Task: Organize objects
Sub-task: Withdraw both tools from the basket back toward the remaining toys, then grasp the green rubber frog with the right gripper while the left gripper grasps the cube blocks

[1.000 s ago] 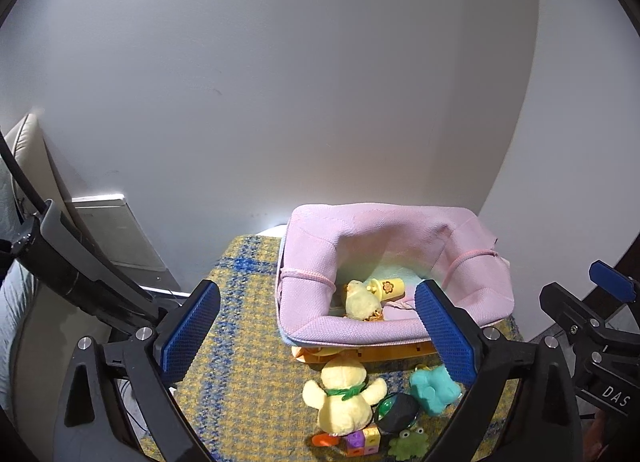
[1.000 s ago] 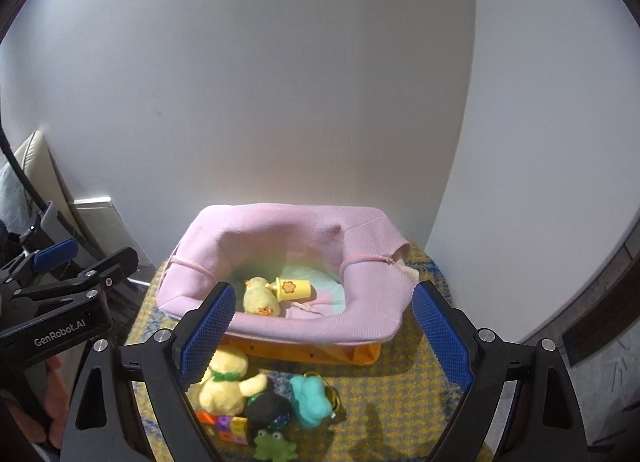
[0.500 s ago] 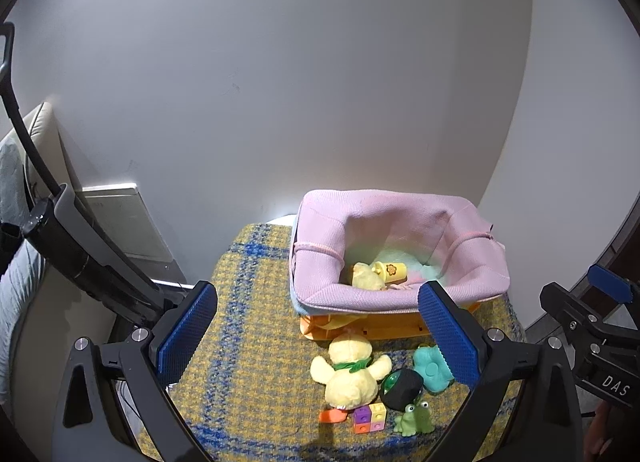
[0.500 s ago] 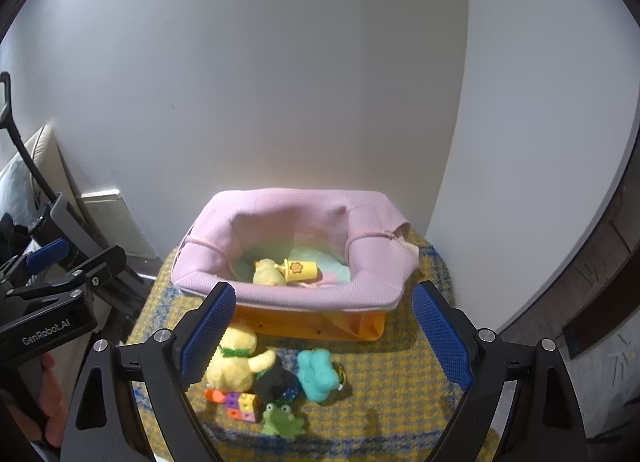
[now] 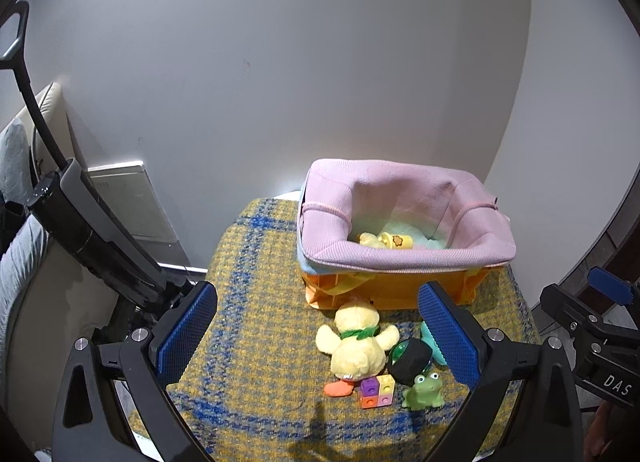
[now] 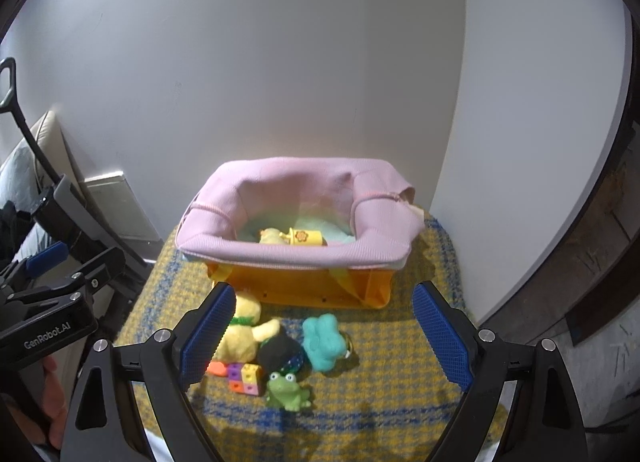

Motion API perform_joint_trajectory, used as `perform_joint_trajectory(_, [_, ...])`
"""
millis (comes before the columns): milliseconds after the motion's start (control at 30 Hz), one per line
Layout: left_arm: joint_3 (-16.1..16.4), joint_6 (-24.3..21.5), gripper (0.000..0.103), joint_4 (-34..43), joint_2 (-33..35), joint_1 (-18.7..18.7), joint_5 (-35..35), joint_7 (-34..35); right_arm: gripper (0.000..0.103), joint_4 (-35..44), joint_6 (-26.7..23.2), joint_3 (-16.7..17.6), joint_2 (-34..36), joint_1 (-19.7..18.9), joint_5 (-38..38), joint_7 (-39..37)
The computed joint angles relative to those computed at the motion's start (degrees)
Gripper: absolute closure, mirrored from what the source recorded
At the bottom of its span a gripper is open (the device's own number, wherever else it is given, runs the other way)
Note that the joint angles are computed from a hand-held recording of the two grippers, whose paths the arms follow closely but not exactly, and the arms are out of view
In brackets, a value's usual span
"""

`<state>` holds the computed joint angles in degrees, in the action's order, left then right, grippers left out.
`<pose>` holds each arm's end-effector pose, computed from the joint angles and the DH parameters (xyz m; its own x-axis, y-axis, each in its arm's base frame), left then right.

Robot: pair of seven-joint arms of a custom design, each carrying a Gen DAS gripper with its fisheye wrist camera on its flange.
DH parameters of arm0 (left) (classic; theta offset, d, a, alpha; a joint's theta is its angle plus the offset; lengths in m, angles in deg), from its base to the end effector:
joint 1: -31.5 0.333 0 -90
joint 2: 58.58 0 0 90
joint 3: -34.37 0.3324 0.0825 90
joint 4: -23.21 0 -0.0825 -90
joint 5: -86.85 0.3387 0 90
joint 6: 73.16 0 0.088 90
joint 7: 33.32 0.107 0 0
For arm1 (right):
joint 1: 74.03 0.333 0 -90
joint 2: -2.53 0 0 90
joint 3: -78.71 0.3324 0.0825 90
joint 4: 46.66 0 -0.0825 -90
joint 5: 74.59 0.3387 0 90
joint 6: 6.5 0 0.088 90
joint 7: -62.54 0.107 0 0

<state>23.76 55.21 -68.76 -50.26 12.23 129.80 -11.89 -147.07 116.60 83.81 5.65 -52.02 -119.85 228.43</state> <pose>0.5402 -0.2770 0.6262 0.3226 -0.9446 0.0603 -0.6384 -0.2641 -0.7230 0.5220 0.2325 0.6020 -0.4952 -0.8688 -0.0069 -0.6091 0.3528 -0.7103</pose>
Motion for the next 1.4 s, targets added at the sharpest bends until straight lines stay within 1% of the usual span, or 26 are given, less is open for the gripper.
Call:
perform_joint_trajectory(167, [-0.4,0.4,0.001,-3.0,-1.1,-0.2,-0.1,-1.3,0.013,-1.9,0.6,0.3,-0.4,0.2,1.0,0.7])
perform_joint_trajectory(367, [-1.2,2.1,0.001,-7.5,-2.5,0.1,-0.7,-2.8,0.013,-5.9,2.1,0.9,-1.3,0.4,2.5,2.2])
perform_joint_trajectory(567, [-1.4,4.3,0.001,-11.6,-3.3,0.7,-0.5,-4.8,0.013,-7.8,3.9,1.0,-0.5,0.5,3.1,3.1])
perform_joint_trajectory(900, [-1.4,7.3,0.001,-17.4,-3.1,1.3,1.1,-8.6,0.013,-8.7,6.6,-0.1,3.4,1.6,3.6,3.6])
perform_joint_trajectory(1000, [-1.1,8.4,0.001,-18.9,-2.7,1.3,2.9,-10.6,0.013,-8.5,7.3,-0.6,4.9,1.9,3.8,3.6])
perform_joint_trajectory(1067, [-0.9,8.9,0.001,-19.7,-2.3,1.3,3.9,-11.5,0.013,-8.1,7.5,-1.0,6.0,2.2,3.9,3.6])
perform_joint_trajectory(1267, [-0.4,9.7,0.001,-20.6,-0.7,1.3,4.3,-12.8,0.014,-7.4,8.7,-2.4,9.2,2.9,5.3,3.8])
perform_joint_trajectory(1333, [-0.2,10.0,0.001,-20.7,-0.2,1.3,4.1,-13.0,0.015,-7.2,9.3,-2.8,10.0,2.9,5.9,3.8])
perform_joint_trajectory(1400, [0.0,10.1,0.001,-20.6,0.3,1.2,4.0,-12.9,0.021,-7.0,9.9,-3.1,10.8,2.9,6.8,3.5])
